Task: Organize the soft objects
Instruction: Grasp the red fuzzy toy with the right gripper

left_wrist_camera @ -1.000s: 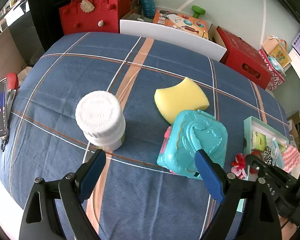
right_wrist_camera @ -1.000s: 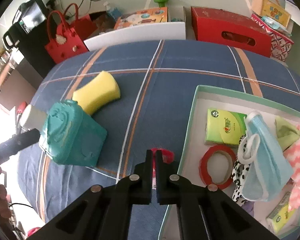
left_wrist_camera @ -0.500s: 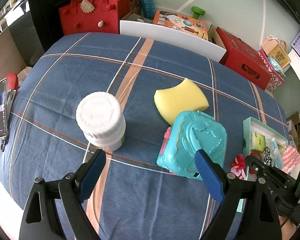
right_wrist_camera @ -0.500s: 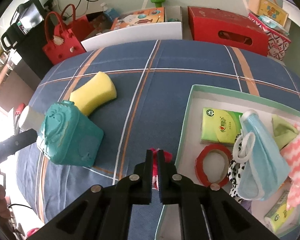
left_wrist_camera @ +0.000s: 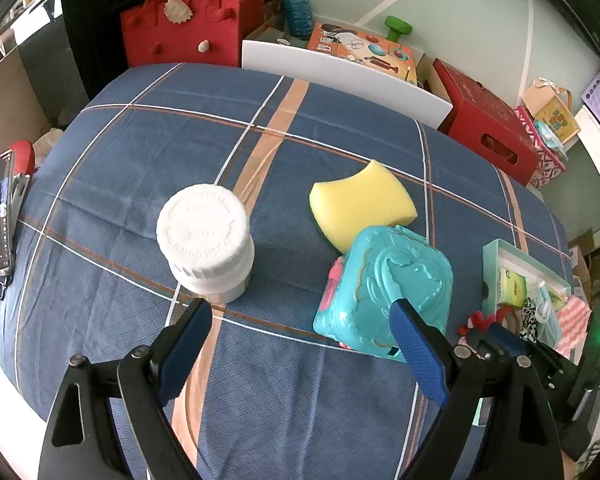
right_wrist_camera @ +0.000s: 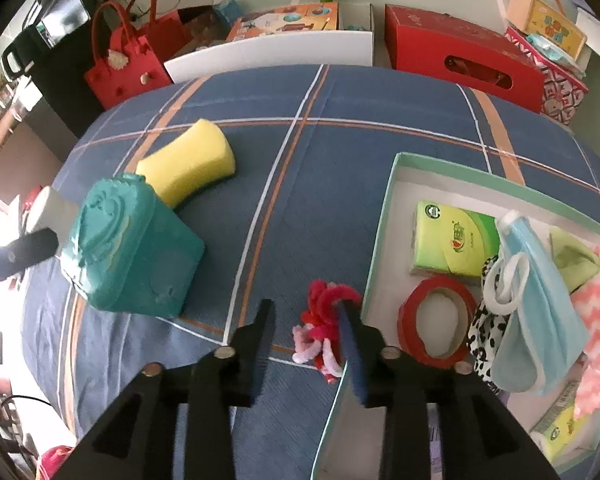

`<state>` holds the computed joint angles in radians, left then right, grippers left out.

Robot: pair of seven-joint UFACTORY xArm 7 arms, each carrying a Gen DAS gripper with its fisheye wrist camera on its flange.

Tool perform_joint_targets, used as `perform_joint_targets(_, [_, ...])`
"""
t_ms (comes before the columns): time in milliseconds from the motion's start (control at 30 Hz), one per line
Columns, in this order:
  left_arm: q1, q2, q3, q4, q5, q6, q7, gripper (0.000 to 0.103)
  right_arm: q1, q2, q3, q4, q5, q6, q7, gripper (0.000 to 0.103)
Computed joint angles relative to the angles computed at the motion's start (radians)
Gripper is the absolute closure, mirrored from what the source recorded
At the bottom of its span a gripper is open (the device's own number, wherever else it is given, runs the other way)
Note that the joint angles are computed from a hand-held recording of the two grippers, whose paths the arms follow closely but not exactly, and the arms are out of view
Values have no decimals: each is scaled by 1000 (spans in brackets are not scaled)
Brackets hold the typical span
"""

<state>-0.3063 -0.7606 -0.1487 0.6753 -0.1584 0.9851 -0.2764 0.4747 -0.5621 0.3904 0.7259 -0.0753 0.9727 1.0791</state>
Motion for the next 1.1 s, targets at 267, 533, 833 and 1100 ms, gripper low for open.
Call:
perform_joint_targets(267, [-8, 3, 6, 0, -11, -2, 11, 13, 16, 50, 4, 32, -6, 31, -21, 61])
perform_joint_targets(533, [-8, 1, 10, -2, -18, -4, 16, 13, 27, 148, 39, 116, -63, 134, -47, 61])
perform_joint_targets(833, [-6, -4, 17, -3, -26, -4, 22, 13, 102, 321, 46, 250, -186, 316, -74, 65])
perform_joint_targets(1100, [0, -10, 28, -7, -38, -3, 27, 13, 117, 294, 5, 206, -167, 260, -62, 73])
